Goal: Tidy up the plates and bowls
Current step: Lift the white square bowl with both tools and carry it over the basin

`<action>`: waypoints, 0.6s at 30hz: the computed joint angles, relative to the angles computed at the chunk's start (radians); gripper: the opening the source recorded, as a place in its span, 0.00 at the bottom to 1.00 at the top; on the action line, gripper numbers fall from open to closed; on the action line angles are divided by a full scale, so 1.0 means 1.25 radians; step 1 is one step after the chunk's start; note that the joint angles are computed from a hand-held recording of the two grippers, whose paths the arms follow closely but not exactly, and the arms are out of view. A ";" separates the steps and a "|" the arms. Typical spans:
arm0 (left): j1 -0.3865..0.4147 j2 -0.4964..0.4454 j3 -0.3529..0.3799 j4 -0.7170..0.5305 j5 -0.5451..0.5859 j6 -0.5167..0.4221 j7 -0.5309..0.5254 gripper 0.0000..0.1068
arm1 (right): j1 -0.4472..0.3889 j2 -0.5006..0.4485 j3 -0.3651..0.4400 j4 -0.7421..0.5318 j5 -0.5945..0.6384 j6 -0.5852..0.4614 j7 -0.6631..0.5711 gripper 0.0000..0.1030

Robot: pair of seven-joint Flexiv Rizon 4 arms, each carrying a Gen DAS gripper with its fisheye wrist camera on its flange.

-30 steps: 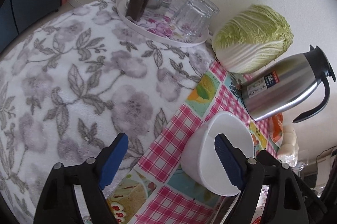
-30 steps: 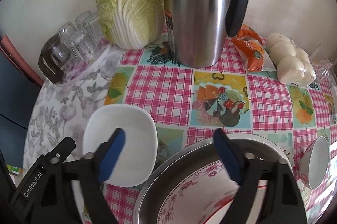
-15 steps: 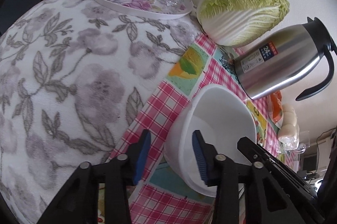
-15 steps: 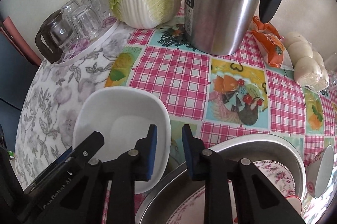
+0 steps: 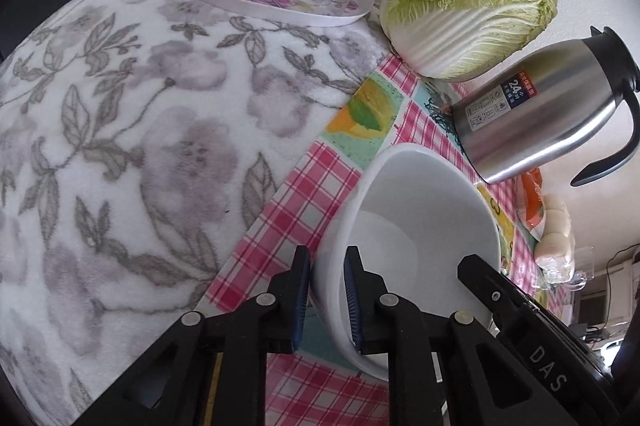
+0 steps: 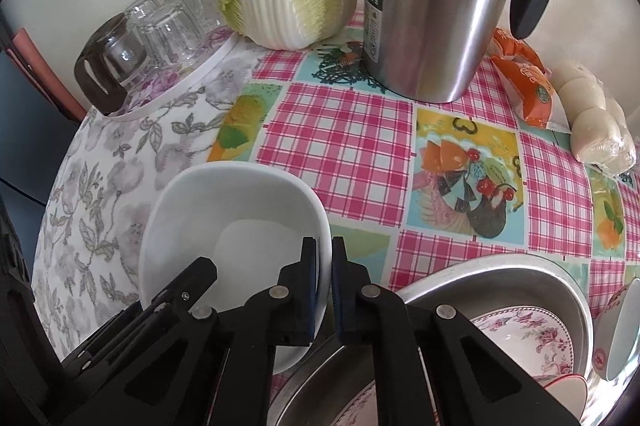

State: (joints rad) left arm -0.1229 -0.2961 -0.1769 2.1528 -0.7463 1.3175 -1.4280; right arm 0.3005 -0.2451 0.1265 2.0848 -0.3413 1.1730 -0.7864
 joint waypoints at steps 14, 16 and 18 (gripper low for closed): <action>-0.032 0.118 0.038 0.049 0.017 0.028 -0.002 0.18 | -0.009 0.103 0.026 0.051 0.028 0.062 -0.001 0.07; -0.042 0.142 0.046 0.056 0.025 0.033 -0.004 0.18 | -0.011 0.130 0.026 0.068 0.013 0.069 0.010 0.08; -0.054 0.156 0.064 0.053 0.077 0.033 -0.039 0.18 | -0.016 0.157 0.033 0.081 0.025 0.075 0.013 0.08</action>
State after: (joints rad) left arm -0.1900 -0.1009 -0.0972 2.2190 -0.6494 1.3589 -1.4768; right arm 0.2800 -0.0488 0.1683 2.1861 -0.3103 1.2669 -0.7700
